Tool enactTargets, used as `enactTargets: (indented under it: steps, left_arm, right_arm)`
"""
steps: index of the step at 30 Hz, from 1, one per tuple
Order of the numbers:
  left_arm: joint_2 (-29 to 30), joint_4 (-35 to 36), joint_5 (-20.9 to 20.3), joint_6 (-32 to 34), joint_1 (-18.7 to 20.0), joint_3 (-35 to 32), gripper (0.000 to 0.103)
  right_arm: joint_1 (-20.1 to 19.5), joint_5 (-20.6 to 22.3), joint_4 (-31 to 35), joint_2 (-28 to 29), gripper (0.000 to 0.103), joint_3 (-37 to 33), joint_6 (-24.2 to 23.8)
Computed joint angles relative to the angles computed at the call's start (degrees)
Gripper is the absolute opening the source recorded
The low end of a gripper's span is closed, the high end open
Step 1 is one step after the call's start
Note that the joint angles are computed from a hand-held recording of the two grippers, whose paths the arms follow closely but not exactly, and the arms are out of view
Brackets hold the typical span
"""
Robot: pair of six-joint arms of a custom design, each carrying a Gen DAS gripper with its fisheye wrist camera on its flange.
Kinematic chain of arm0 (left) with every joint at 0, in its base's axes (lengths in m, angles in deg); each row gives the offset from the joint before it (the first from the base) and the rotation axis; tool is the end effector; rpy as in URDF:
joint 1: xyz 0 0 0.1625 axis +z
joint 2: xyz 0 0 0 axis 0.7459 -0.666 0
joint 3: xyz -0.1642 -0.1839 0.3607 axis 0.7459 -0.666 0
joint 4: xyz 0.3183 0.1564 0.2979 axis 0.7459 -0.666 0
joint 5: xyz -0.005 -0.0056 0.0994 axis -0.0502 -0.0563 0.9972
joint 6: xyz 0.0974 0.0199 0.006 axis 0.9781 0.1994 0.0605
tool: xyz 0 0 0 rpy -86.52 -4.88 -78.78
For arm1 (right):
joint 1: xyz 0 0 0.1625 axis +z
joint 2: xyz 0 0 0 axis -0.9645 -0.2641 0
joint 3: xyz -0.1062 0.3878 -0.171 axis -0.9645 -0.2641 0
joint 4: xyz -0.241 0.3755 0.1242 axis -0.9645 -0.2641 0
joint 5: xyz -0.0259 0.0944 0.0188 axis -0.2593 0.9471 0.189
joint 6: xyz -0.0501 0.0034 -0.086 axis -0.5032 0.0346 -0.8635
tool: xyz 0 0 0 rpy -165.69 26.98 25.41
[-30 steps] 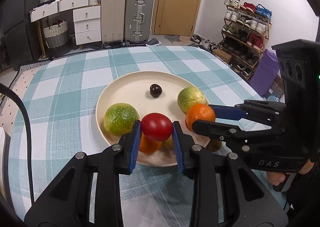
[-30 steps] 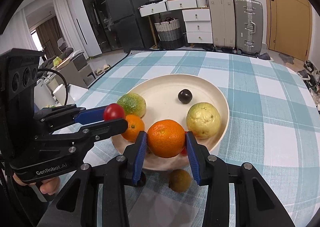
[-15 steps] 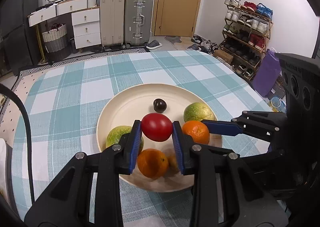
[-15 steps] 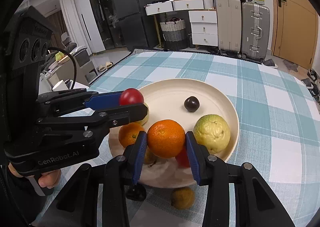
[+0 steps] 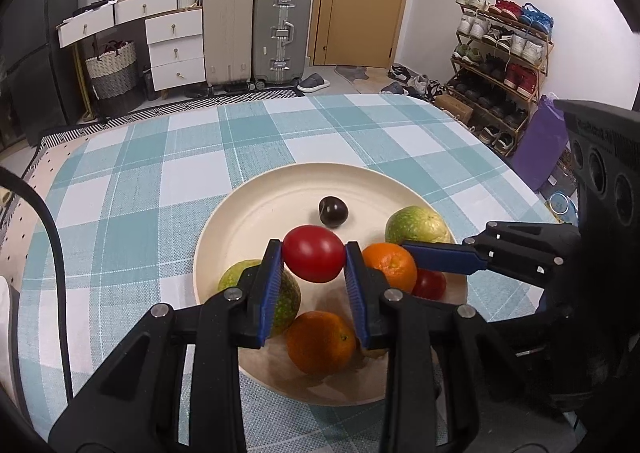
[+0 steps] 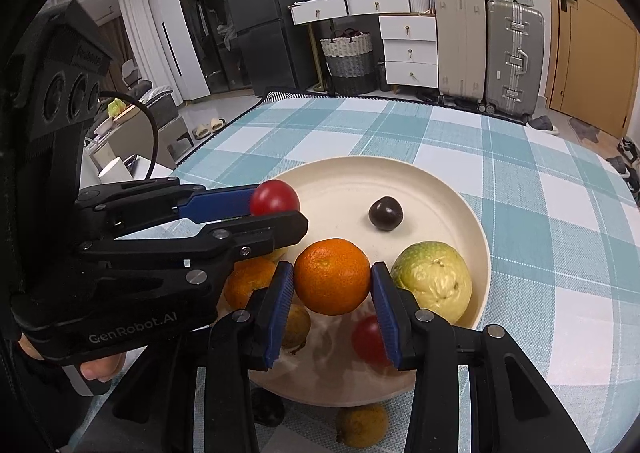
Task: Organize fruits
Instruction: 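Open the left tool onto the plate while the right tool releases the orange there, then close the right tool on the brown kiwi while the left tool moves toward the dark plum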
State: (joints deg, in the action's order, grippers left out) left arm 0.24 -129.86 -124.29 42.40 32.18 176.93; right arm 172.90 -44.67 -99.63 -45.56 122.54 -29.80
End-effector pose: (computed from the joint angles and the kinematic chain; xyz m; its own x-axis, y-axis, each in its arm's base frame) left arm 0.0424 -0.7450 0.2289 -0.7171 0.4077 -0.5653 0.6598 0.6584 -0.3622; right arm 0.2125 -0.7336 -0.0817 -0.7431 -0.4443 0.5004 -0.6383 0.6951 -0.3307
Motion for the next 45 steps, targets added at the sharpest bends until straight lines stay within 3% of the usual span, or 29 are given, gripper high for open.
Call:
enactTargets:
  steps: [6,13,16,18,23,24,30,33,45]
  left_arm:
    - [0.2,0.1,0.2,0.6,0.0,0.2,0.028]
    - [-0.2,-0.9,1.5,1.0,-0.5,1.1,0.028]
    - [-1.3,-0.6,1.3,0.2,-0.5,2.1,0.029]
    - [-2.5,-1.5,0.8,0.2,-0.5,3.4,0.036]
    - [-6.0,-5.4,-0.5,0.3,-0.7,7.8,0.078]
    - [-6.8,-6.4,-0.6,0.0,-0.8,8.9,0.082]
    - [-10.7,-9.6,-0.4,0.2,-1.4,14.3,0.088]
    - [-12.1,-11.7,0.0,0.5,-1.7,16.7,0.101]
    - [-13.7,-14.7,1.6,-2.1,-1.9,21.5,0.102]
  right_arm:
    - [0.0,-0.1,0.0,0.0,0.041,0.5,-0.4]
    - [-0.1,0.6,-4.1,-1.5,0.053,3.8,-2.0]
    - [-0.2,0.3,-7.4,-2.6,0.063,6.1,-1.9]
    - [-0.4,0.6,-8.9,-3.7,0.071,7.9,-1.5]
    - [-0.5,-0.6,-12.4,-5.4,0.089,11.3,-0.3]
    - [-0.5,-0.8,-12.4,-5.5,0.090,11.5,-0.1]
    - [-0.6,-2.0,-15.0,-6.3,0.102,13.7,0.3]
    - [-0.6,-2.3,-16.0,-6.6,0.103,14.7,0.3]
    - [-0.9,-4.1,-16.9,-7.5,0.103,17.1,0.0]
